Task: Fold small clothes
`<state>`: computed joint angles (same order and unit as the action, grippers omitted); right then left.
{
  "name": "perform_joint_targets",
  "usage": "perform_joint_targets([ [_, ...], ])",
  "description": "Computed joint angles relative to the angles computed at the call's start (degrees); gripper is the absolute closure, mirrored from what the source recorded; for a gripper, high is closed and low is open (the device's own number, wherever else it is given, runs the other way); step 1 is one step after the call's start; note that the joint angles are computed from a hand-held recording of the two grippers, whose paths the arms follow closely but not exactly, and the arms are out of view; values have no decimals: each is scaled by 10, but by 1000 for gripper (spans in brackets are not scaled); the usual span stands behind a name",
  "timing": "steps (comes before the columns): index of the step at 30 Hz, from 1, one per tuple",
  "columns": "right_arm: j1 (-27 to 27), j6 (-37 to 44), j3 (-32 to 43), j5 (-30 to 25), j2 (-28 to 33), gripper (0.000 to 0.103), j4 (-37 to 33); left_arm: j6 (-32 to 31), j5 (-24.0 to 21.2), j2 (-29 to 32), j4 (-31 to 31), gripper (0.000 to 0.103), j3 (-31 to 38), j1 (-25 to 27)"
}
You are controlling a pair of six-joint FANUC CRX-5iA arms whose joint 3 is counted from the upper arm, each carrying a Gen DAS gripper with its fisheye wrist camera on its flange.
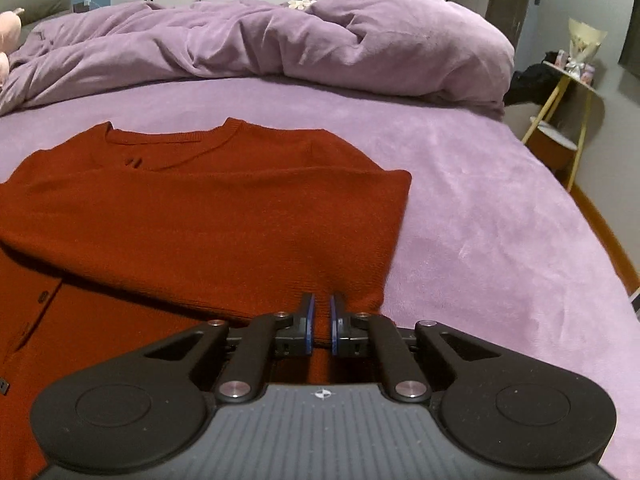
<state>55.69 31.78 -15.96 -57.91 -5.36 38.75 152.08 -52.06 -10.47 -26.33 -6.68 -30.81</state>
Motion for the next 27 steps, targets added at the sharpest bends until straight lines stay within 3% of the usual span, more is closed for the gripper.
perform_joint_targets([
  [3,4,-4,-11,5,0,97,19,1,-4,6,-16,65,13,-16],
  [7,8,5,-25,8,-4,97,36,-16,8,31,29,65,23,-2],
  [14,28,45,-82,10,-3,97,142,-32,-39,73,11,64,61,-20],
  [27,27,5,-90,12,-2,96,160,-54,-58,85,-16,64,73,-36],
])
